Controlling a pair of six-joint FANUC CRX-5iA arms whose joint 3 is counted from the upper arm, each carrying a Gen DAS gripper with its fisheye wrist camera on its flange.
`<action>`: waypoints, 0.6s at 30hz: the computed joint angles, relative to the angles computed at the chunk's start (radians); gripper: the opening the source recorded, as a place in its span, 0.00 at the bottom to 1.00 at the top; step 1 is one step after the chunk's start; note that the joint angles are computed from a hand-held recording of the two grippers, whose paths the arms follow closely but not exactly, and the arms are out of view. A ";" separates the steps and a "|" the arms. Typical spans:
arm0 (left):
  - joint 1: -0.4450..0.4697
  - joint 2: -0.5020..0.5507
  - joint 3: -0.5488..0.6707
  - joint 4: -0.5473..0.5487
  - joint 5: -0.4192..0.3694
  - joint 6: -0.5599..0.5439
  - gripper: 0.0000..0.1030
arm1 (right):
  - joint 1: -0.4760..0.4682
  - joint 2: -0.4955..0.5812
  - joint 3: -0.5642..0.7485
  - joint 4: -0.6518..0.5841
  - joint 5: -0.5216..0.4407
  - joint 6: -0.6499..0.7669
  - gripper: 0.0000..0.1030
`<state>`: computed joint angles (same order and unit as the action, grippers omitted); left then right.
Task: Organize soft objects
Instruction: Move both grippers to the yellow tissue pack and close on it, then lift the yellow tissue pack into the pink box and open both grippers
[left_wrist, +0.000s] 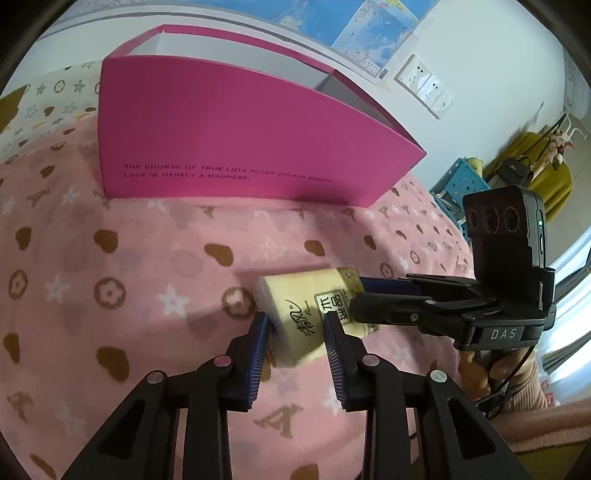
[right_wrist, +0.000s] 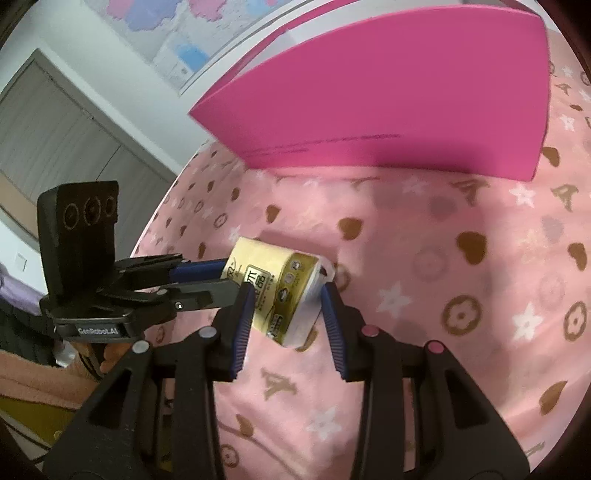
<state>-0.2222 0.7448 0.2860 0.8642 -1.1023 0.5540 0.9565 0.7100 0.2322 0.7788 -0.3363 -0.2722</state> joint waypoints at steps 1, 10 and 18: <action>-0.001 0.000 0.000 0.000 0.000 0.001 0.30 | -0.003 -0.004 -0.011 0.019 0.007 -0.024 0.39; -0.001 -0.007 -0.012 0.000 -0.005 -0.007 0.30 | -0.015 -0.020 -0.085 0.189 0.064 -0.204 0.39; -0.014 -0.033 -0.034 -0.006 0.027 -0.025 0.29 | -0.006 -0.013 -0.059 0.172 0.021 -0.181 0.39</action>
